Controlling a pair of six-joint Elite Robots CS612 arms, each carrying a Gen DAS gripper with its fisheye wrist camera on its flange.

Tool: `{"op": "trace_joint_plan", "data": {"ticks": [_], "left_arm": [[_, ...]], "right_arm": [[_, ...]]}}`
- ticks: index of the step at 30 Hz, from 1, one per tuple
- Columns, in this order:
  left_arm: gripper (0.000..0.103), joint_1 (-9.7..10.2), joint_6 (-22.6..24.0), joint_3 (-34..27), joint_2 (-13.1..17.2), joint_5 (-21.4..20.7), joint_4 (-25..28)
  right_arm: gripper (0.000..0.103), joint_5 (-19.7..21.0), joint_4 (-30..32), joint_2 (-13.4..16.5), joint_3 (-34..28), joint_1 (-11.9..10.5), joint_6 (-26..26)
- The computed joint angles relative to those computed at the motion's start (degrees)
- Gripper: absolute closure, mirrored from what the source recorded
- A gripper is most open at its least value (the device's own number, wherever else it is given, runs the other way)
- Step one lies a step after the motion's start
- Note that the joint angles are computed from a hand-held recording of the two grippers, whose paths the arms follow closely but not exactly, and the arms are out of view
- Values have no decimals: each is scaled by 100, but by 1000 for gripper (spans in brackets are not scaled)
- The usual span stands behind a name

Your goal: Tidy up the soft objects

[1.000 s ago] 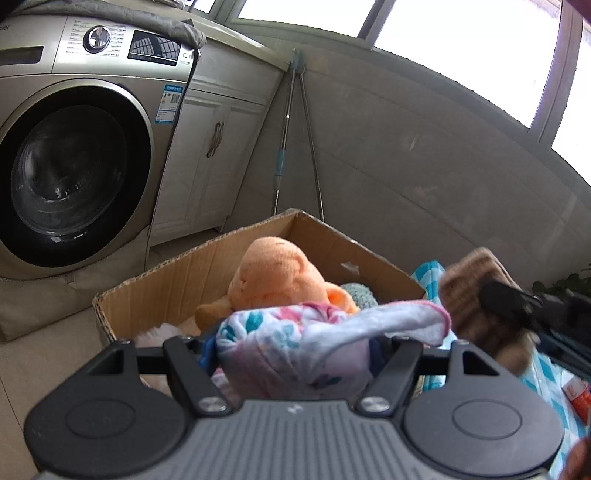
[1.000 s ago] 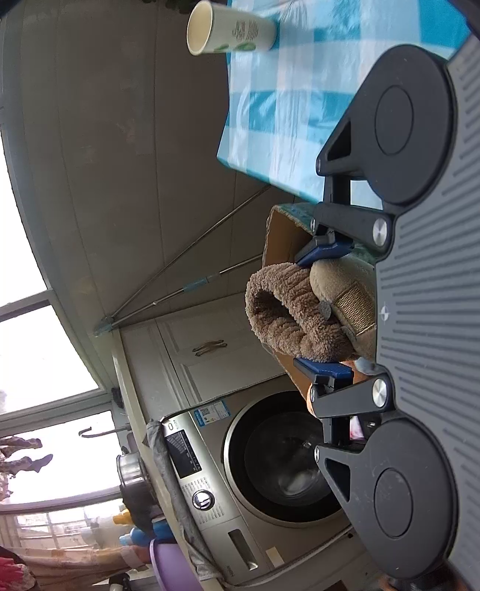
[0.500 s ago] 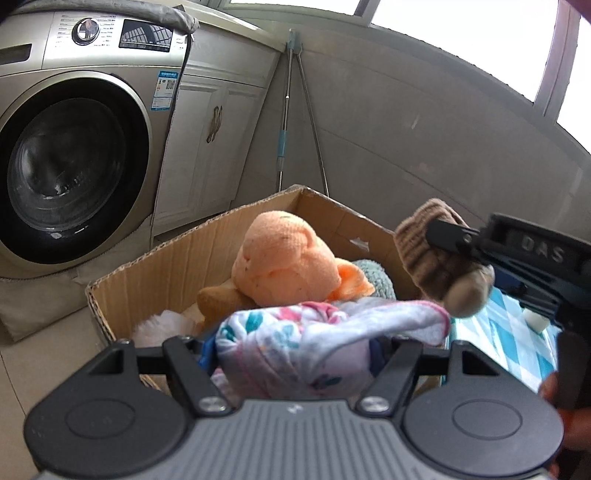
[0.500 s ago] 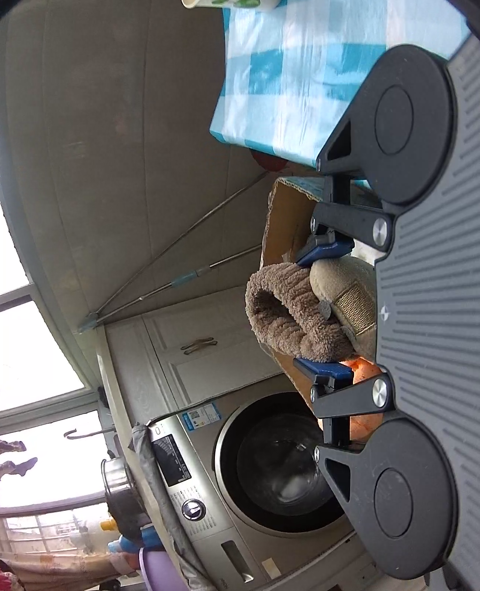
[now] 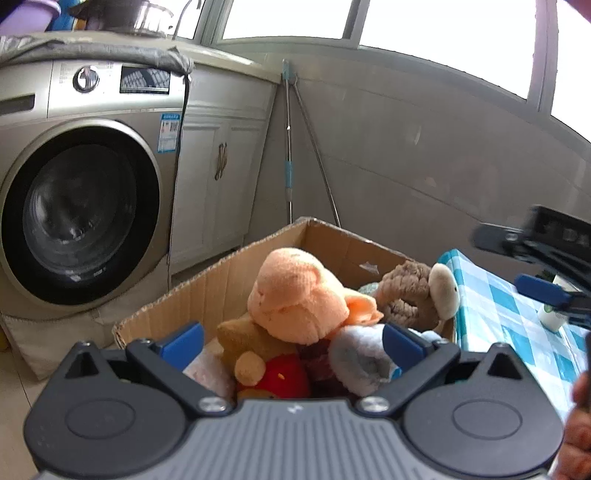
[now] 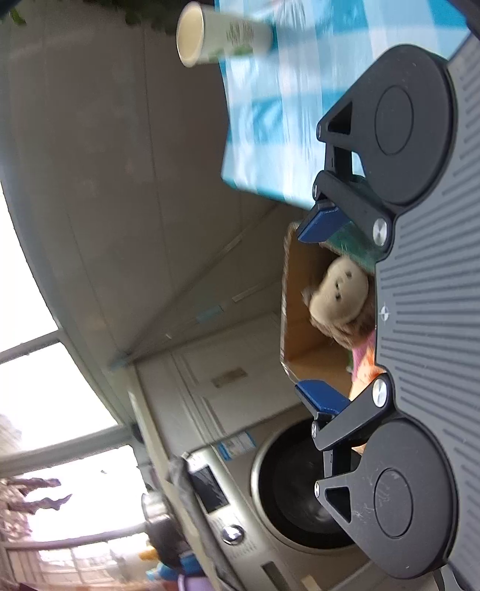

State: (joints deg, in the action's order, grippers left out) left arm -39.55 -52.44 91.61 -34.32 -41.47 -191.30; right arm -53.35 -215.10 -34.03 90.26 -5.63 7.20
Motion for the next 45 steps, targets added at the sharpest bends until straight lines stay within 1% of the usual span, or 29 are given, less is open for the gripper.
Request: {"op": "trace_joint_plan", "data": {"ticks": [3,8,11,16,21,25,30,33,37,40,45], "left_arm": [[1,-13,169,8,-4,53,-70],[1,-67,492,9,-14,31,-225],[1,-120,600,5,-31,97,-109],[1,-237,553,136,-111,133,-35],[1,-378,156,378,-268,181,201],[1,-516,16,568,-381,274,208],[1,-708,50,766,-523,531,221],[1,-801,132,854,-587,667,179],[1,-936,240,988,-696,922,171],[1,-1023,349,1090,-762,1041,40],[1,-1160,488,1230,-846,1273,-111]], "right_arm": [[0,-105,-300,-91,241,-79,145],[0,-170,-609,-261,692,-208,140],[0,-261,-820,-328,909,-266,57],[0,-458,-1031,-444,1263,-335,-234],[0,-642,-1239,-561,1611,-405,-404],[0,-585,-1312,-636,1867,-491,-497],[0,-501,-1349,-751,2171,-608,-635],[0,-408,-1318,-807,2283,-673,-694],[0,-314,-1428,-905,2481,-748,-776],[0,-199,-1443,-984,2596,-804,-804],[0,-128,-1634,-1071,2787,-849,-776]]}}
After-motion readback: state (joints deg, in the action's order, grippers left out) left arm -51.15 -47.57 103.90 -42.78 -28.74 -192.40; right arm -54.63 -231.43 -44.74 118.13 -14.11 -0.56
